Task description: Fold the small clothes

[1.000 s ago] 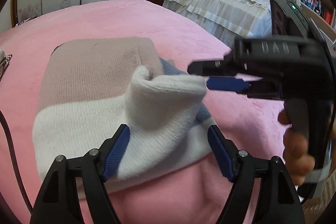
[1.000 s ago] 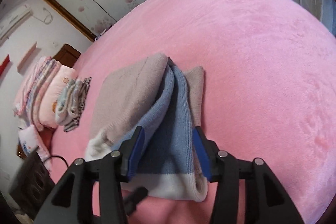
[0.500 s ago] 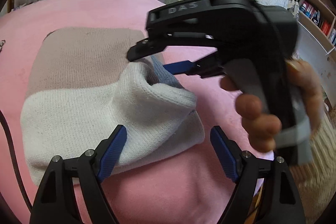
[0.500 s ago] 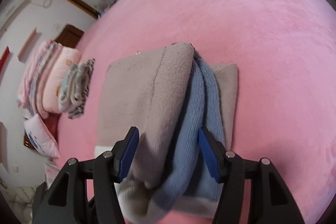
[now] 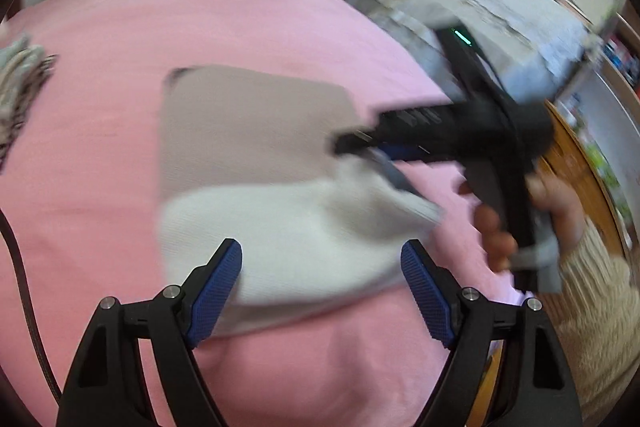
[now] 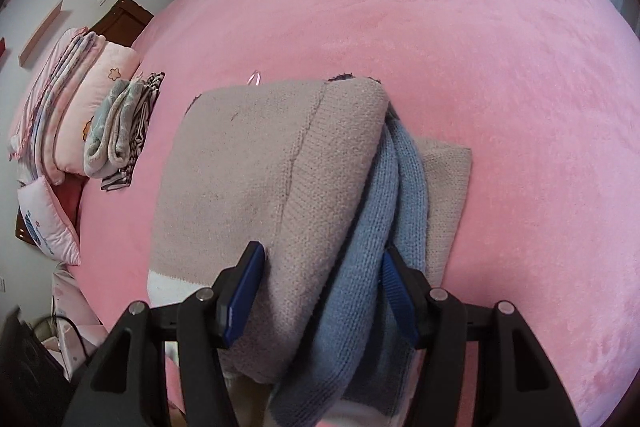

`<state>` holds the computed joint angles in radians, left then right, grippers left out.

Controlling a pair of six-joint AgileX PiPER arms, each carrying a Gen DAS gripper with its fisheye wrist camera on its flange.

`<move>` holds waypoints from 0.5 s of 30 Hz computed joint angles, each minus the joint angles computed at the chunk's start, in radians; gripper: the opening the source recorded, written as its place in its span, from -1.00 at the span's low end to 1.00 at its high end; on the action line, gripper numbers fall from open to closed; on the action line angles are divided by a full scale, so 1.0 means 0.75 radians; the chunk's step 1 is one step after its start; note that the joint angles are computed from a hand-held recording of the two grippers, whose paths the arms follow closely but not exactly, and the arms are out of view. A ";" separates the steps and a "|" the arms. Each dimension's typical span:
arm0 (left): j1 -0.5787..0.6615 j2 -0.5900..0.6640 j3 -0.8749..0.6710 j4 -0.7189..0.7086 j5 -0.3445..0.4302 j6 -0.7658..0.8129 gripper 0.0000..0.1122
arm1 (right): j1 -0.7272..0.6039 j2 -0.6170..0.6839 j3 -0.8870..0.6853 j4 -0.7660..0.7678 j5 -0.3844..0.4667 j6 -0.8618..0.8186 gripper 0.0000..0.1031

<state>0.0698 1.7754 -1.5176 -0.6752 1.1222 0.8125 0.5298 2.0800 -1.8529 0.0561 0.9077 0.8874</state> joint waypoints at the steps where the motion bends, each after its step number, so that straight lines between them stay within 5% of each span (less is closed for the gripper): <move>1: 0.006 0.021 -0.039 0.022 -0.028 -0.043 0.44 | 0.002 0.007 -0.009 -0.007 0.006 0.001 0.14; 8: -0.008 0.245 -0.333 0.206 -0.099 -0.304 0.44 | 0.066 0.060 -0.123 -0.155 0.102 0.032 -0.46; 15: -0.035 0.309 -0.337 0.239 -0.141 -0.330 0.44 | 0.167 -0.086 0.052 -0.398 0.032 0.162 -0.57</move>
<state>0.0437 2.0073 -1.7707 -0.4960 1.0160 0.5650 0.6550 2.0158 -1.8137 -0.2420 0.9317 1.0092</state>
